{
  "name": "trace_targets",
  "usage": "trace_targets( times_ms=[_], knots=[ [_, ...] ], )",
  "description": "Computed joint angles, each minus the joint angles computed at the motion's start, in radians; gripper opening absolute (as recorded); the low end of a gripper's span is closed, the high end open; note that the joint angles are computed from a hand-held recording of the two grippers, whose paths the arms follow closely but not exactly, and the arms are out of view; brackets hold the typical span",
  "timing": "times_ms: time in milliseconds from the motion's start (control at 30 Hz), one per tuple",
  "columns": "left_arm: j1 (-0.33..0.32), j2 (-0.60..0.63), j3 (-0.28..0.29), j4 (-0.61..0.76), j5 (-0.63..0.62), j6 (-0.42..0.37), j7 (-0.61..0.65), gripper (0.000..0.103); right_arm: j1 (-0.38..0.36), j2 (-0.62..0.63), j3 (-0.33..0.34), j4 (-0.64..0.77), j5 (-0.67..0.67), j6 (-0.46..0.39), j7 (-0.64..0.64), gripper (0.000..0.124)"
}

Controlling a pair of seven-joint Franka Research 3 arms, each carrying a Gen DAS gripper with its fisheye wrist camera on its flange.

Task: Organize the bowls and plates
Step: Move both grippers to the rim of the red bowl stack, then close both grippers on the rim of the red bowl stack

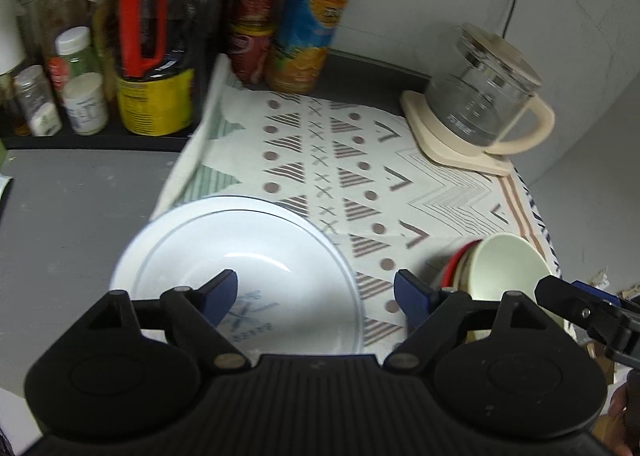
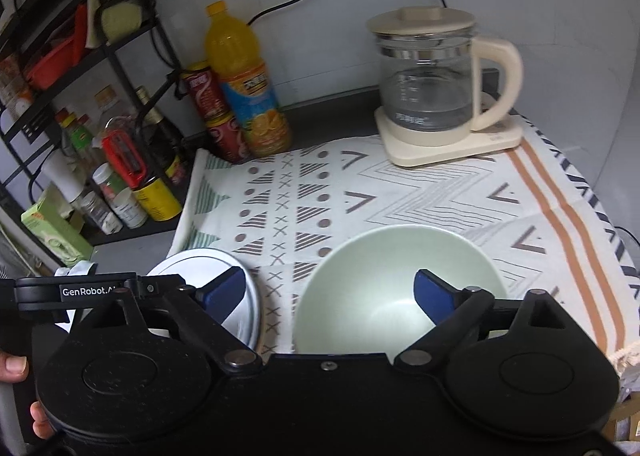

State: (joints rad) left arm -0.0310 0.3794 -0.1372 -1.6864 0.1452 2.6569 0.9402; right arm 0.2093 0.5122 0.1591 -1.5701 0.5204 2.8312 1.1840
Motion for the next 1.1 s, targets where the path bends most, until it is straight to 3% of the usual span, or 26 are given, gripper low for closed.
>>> trace_targets(
  times_ms=[233, 600, 933, 1100],
  knots=[
    [0.014, 0.047, -0.055, 0.059, -0.081, 0.001, 0.092, 0.085, -0.007, -0.02, -0.027, -0.033, -0.006, 0.011, 0.026, 0.101],
    [0.007, 0.145, -0.098, 0.183, -0.18, -0.085, 0.194, 0.084, -0.011, -0.007, -0.082, -0.044, -0.074, -0.02, 0.15, 0.101],
    [-0.013, 0.238, -0.102, 0.294, -0.219, -0.185, 0.219, 0.081, -0.042, 0.044, -0.082, -0.004, -0.103, -0.129, 0.206, 0.082],
    [-0.028, 0.286, -0.096, 0.358, -0.219, -0.239, 0.207, 0.071, -0.056, 0.077, -0.074, 0.025, -0.089, -0.167, 0.2, 0.077]
  ],
)
